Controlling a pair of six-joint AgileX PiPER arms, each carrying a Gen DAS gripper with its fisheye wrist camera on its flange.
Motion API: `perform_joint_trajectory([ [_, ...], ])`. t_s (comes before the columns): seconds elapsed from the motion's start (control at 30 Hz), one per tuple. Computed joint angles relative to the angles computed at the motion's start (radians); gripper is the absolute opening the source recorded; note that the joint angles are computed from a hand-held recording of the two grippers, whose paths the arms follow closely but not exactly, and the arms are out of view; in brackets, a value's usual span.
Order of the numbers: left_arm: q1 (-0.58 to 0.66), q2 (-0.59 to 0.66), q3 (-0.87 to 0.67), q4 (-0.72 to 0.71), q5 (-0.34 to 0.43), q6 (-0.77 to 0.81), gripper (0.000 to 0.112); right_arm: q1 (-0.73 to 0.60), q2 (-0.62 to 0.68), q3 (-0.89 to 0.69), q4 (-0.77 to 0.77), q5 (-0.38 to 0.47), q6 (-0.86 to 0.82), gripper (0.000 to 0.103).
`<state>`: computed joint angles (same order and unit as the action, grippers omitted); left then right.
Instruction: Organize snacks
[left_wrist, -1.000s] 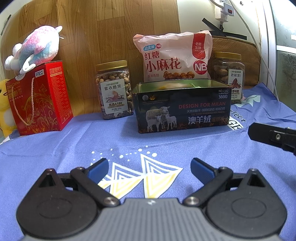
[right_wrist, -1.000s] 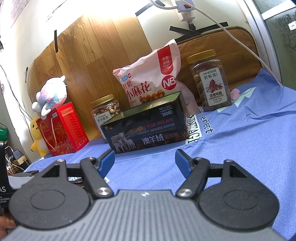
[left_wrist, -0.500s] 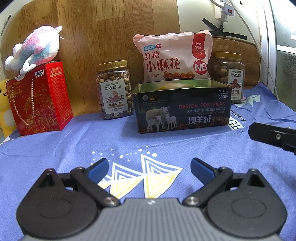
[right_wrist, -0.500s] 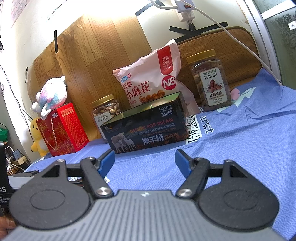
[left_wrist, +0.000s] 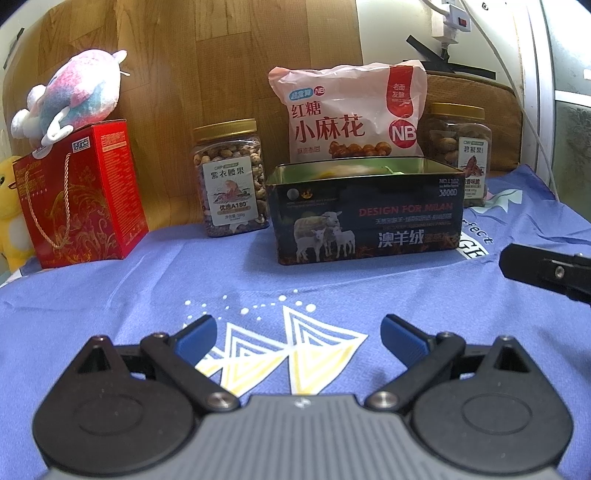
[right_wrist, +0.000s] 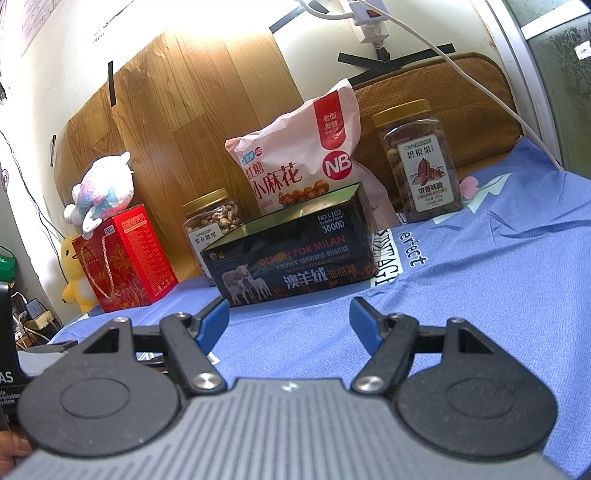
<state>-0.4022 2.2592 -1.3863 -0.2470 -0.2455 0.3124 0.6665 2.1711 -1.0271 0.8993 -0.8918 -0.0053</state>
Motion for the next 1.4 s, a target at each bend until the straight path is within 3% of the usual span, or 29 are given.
perform_joint_trajectory([
  [0.83,0.007,0.012,-0.029,-0.024,0.028,0.028,0.102,-0.002,-0.003,0.007,-0.01,-0.002,0.009,0.074],
  [1.4,0.006,0.014,-0.035,-0.143,0.015,0.126,0.103,0.002,-0.008,0.008,-0.012,-0.007,0.023,0.074],
])
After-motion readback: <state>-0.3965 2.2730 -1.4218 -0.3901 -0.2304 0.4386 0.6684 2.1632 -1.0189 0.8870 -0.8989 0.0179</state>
